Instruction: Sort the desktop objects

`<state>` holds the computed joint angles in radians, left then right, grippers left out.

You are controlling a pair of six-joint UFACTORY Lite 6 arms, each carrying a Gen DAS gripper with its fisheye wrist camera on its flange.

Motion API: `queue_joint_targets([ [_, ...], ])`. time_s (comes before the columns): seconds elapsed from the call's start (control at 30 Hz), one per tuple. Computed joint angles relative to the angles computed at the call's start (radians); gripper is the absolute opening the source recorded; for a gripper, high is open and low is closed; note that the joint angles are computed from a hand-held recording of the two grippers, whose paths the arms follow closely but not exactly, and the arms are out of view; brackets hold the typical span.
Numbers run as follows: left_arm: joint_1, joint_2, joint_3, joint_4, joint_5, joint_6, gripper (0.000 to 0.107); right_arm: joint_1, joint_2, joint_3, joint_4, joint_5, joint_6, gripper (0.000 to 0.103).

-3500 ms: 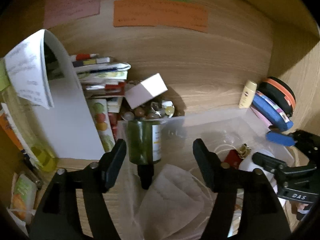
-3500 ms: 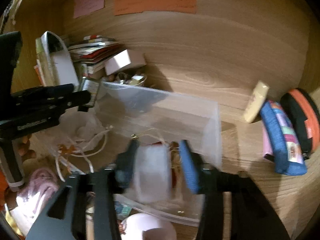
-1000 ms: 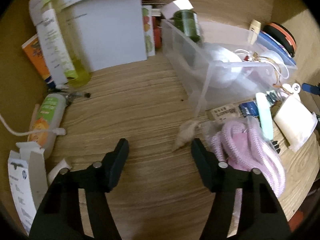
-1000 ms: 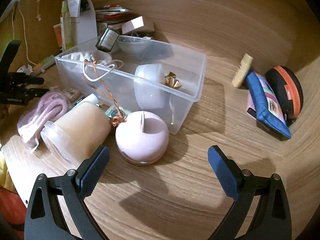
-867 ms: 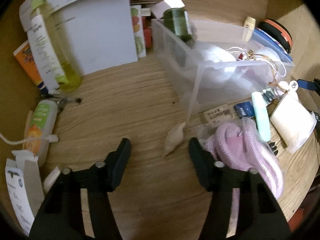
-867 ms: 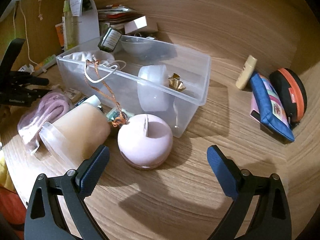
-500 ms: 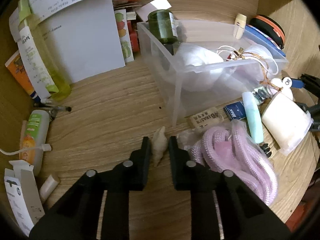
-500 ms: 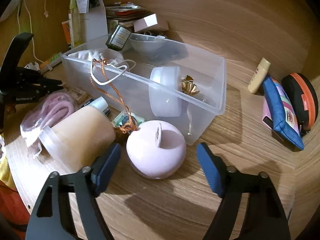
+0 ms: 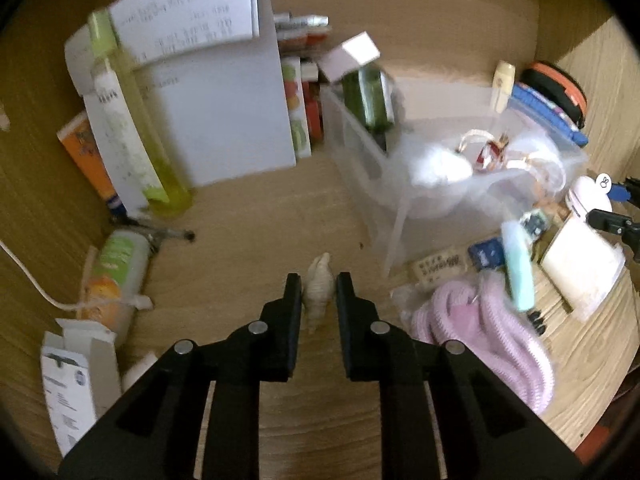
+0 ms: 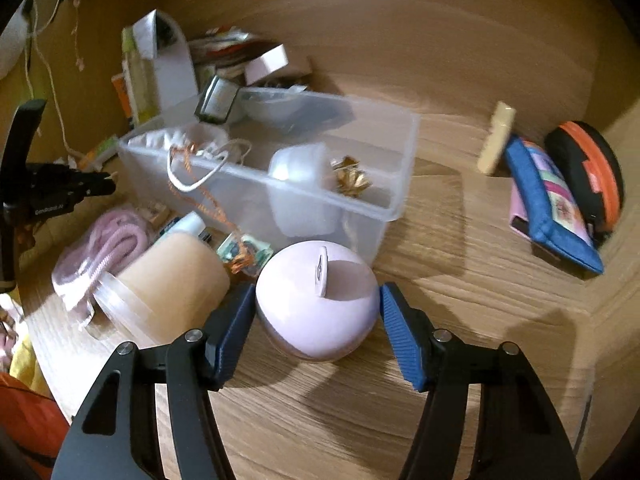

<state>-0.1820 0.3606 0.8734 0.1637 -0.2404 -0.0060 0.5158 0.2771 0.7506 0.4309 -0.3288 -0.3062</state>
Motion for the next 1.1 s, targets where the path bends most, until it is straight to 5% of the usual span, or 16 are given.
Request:
queue_joint_targets([
  [0.5,-0.045,-0.107,0.057,0.188,-0.006,-0.208,0.016,-0.033,-0.191,-0.06,0.021,-0.016,-0.046,0.06],
  [1.1,-0.119,0.154,0.354,0.324,0.059,-0.367,0.016,-0.09,0.018,0.182,-0.237,0.02,0.161,0.06],
])
